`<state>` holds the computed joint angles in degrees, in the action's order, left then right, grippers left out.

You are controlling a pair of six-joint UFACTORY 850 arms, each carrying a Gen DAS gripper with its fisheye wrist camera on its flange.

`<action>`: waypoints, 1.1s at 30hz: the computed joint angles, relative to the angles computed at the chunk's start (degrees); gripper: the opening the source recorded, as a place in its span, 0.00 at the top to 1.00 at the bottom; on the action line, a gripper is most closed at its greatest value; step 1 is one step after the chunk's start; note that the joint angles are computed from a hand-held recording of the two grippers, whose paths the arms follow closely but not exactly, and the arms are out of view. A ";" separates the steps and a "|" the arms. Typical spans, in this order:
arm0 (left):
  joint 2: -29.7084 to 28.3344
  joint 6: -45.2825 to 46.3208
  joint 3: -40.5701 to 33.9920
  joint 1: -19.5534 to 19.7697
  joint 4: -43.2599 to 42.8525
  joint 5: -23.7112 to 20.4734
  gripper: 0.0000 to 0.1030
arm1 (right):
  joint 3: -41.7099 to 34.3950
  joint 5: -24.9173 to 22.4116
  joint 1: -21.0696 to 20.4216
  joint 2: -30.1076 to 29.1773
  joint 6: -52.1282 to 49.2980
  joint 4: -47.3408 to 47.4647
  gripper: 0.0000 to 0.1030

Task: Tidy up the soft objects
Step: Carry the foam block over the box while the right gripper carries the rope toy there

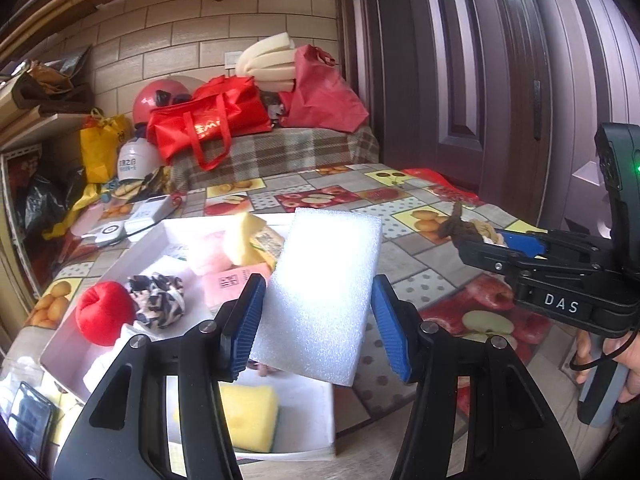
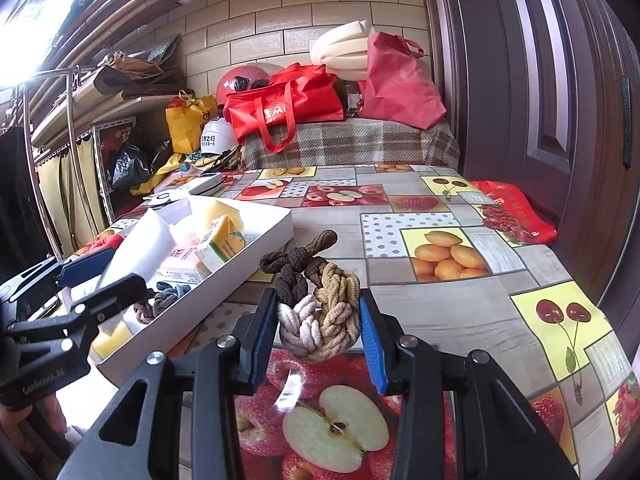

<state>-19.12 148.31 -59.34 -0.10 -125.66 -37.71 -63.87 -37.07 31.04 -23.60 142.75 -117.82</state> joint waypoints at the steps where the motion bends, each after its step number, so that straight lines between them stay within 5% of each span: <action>1: -0.01 0.68 0.13 0.23 -0.86 -0.04 0.47 | -0.10 0.03 0.05 -0.09 0.22 -0.19 0.62; 33: -6.97 -5.12 -9.29 6.09 -2.34 6.91 0.47 | -11.91 0.92 3.84 -9.19 -7.20 -4.93 0.62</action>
